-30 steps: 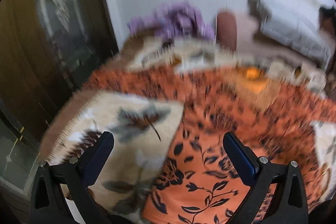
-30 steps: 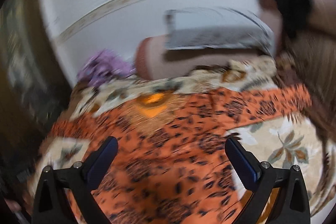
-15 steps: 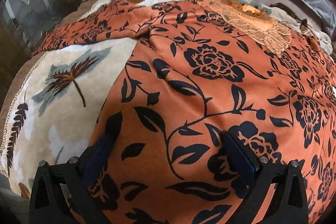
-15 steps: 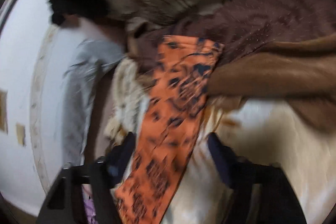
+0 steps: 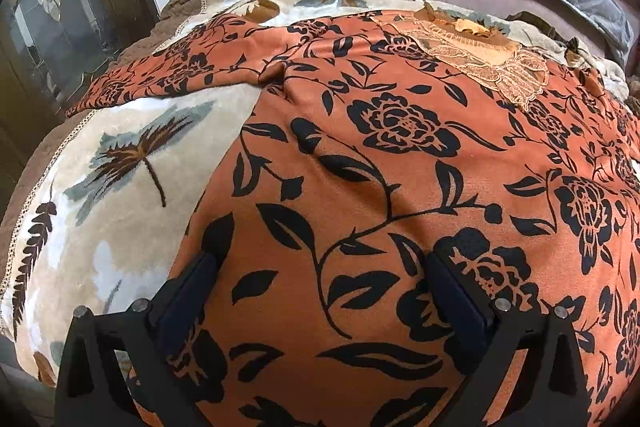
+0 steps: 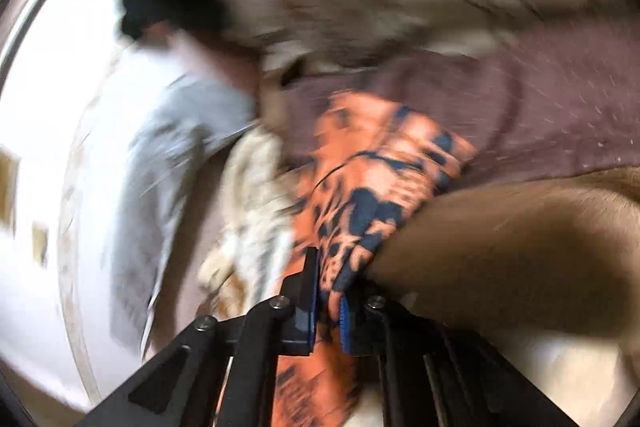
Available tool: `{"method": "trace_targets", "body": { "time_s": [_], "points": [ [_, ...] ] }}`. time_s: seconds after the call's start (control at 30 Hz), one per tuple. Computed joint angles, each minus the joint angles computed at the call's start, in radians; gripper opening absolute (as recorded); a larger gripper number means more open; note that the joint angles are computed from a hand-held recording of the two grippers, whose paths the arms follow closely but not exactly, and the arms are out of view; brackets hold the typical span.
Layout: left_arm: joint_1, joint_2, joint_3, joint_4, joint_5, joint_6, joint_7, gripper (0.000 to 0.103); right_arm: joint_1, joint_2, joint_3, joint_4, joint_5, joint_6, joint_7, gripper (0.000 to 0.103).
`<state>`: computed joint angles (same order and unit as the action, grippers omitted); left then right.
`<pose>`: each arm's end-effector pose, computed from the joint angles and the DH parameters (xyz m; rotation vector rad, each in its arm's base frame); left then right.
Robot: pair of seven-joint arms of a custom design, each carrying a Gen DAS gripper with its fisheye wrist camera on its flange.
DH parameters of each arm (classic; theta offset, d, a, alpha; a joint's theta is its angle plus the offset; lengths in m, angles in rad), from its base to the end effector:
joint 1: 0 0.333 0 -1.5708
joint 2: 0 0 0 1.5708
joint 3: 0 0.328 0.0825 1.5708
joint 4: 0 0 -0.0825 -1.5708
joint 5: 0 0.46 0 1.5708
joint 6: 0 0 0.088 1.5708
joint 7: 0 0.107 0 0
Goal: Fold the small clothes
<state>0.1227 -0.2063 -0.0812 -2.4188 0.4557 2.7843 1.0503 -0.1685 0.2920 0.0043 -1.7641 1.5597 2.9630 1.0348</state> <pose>0.5610 0.0031 0.4149 -1.9713 1.6509 -0.4289 0.7052 -0.1856 0.4259 -0.4993 1.9979 -0.2574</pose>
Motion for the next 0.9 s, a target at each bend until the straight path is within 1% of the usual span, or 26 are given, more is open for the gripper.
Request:
{"method": "trace_targets", "body": {
  "time_s": [0.07,0.1,0.17,0.23,0.3,0.33,0.37,0.43,0.47,0.5,0.53,0.57,0.6,0.63,0.67,0.7,0.73,0.77,0.8,0.83,0.9],
  "points": [
    [-0.015,-0.009,0.015,-0.005,-0.042,-0.003,0.045,0.103,0.025,-0.053,0.025,-0.011,0.026,-0.022,-0.085,0.006],
    [-0.028,-0.015,0.027,-0.005,-0.077,-0.012,0.084,0.103,0.044,-0.079,0.036,-0.012,0.042,-0.050,-0.129,0.006],
    [-0.045,-0.029,0.044,-0.011,-0.139,-0.012,0.146,0.103,0.094,-0.107,0.049,-0.006,0.035,-0.087,-0.165,0.006],
    [-0.050,-0.064,0.060,-0.036,-0.191,0.018,0.187,0.103,0.159,-0.107,0.073,0.026,0.013,-0.110,-0.180,0.006],
    [-0.029,-0.114,0.062,-0.071,-0.196,0.069,0.184,0.103,0.211,-0.088,0.095,0.056,0.013,-0.126,-0.183,0.006],
    [-0.007,-0.134,0.054,-0.083,-0.181,0.090,0.167,0.103,0.247,-0.053,0.114,0.098,-0.003,-0.134,-0.173,0.006],
    [0.012,-0.154,0.049,-0.096,-0.169,0.111,0.151,0.103,0.280,-0.015,0.128,0.140,-0.038,-0.123,-0.153,0.006],
    [0.034,-0.191,0.057,-0.122,-0.170,0.149,0.132,0.103,0.323,0.055,0.156,0.207,-0.101,-0.118,-0.097,0.007],
    [0.042,-0.205,0.063,-0.133,-0.173,0.164,0.126,0.103,0.342,0.109,0.176,0.257,-0.131,-0.142,-0.053,0.008],
    [0.047,-0.216,0.072,-0.142,-0.180,0.171,0.123,0.103,0.369,0.166,0.188,0.309,-0.191,-0.160,0.026,0.011],
    [0.043,-0.219,0.085,-0.141,-0.190,0.165,0.132,0.103,0.389,0.199,0.191,0.337,-0.249,-0.159,0.085,0.016],
    [0.041,-0.223,0.096,-0.142,-0.200,0.154,0.140,0.103,0.434,0.247,0.174,0.384,-0.360,-0.168,0.194,0.024],
    [0.043,-0.225,0.102,-0.142,-0.208,0.146,0.145,0.103,0.460,0.290,0.167,0.431,-0.433,-0.210,0.269,0.058],
    [0.050,-0.227,0.102,-0.145,-0.211,0.146,0.145,0.103,0.452,0.304,0.186,0.444,-0.444,-0.242,0.277,0.095],
    [0.058,-0.229,0.102,-0.147,-0.213,0.147,0.144,0.103,0.433,0.321,0.228,0.457,-0.421,-0.278,0.259,0.097],
    [0.067,-0.228,0.099,-0.145,-0.217,0.145,0.133,0.103,0.420,0.327,0.255,0.461,-0.422,-0.313,0.246,0.097],
    [0.068,-0.228,0.099,-0.144,-0.223,0.143,0.129,0.103,0.421,0.337,0.257,0.478,-0.467,-0.347,0.261,0.097],
    [0.061,-0.224,0.104,-0.139,-0.236,0.140,0.128,0.103,0.415,0.326,0.257,0.473,-0.526,-0.412,0.241,0.097],
    [0.052,-0.219,0.109,-0.131,-0.249,0.137,0.129,0.103,0.390,0.309,0.276,0.457,-0.530,-0.453,0.190,0.097],
    [0.052,-0.214,0.104,-0.123,-0.251,0.137,0.125,0.103,0.355,0.272,0.301,0.411,-0.497,-0.475,0.117,0.097],
    [0.062,-0.196,0.076,-0.100,-0.230,0.153,0.116,0.103,0.295,0.167,0.315,0.273,-0.398,-0.469,-0.027,0.097]
  ]
}}
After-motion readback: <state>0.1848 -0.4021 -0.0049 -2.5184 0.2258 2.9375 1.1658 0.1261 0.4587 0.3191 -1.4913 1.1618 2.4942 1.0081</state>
